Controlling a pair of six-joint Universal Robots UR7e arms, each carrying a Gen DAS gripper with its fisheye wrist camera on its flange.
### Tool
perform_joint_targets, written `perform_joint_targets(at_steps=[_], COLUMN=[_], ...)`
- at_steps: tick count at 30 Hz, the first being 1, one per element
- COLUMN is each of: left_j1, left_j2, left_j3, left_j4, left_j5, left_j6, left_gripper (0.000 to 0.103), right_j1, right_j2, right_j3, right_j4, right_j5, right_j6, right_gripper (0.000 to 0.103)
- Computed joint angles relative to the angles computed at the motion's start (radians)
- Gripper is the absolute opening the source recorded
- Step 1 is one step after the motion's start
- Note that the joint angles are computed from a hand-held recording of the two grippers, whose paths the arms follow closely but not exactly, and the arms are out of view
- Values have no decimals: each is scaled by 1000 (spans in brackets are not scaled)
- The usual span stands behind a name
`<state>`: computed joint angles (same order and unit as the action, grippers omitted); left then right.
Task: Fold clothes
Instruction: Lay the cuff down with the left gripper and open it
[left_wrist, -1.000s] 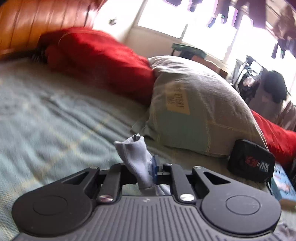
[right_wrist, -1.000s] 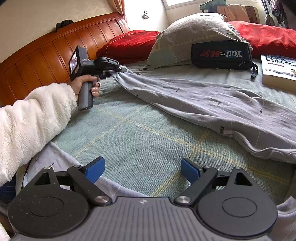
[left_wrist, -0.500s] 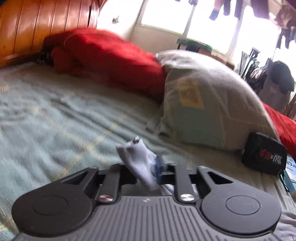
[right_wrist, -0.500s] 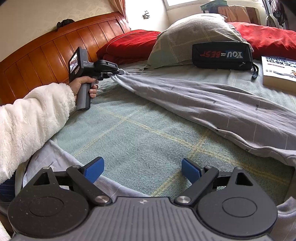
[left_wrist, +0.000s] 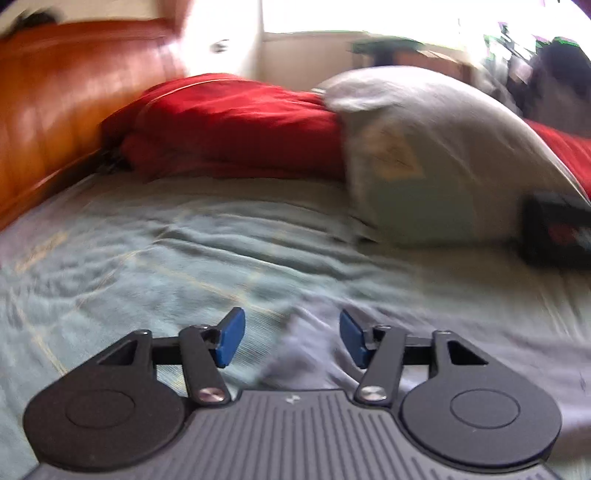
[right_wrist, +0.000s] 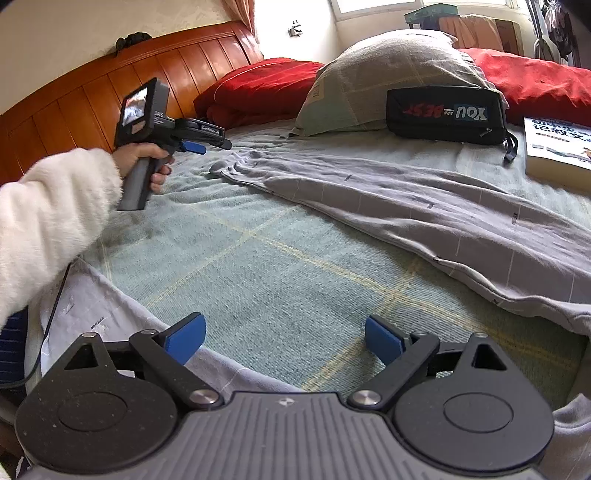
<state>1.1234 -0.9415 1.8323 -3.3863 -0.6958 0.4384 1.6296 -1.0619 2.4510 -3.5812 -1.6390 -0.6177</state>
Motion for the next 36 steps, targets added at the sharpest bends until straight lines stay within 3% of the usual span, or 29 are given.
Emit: perform_joint_targets(at_steps=[4,9,11,14,18,22,25,29,36], left_j1=[-86,-213,-244,-292,-325,-339,-360,-357,-289], left_j2=[-78,-203,-209,-210,-108,14,115,234,243], left_j3=[103,251,298,365,359,285,235,170,175], left_j4=[131,297,272,231,160,140,77,55,46], left_j5=[20,0,-37,-94,-138,-209,-232,-216,-328], left_j6=[27,22,20,17,-1,-67,-47,-57,-94], left_gripper=[64,76,83,85,85,85,87,87,89], right_j1=[-7,50,72,111,136,120,78,-5,-159], right_j2=[6,-30,-91,-163,-240,-299,-328,-364,-371], right_j3=[-6,7,31,49,31,4,-25,-90,-262], right_j4=[-6,-50,-41,-36,10,34,36,106,346], right_j5=[20,-46,-55,-136,-281,-391,-439,-452,-380], right_j6=[8,22,-7,-74,-131,-200,-252,-244,-162], right_gripper=[97,92,88,79,69,65,56,18,17])
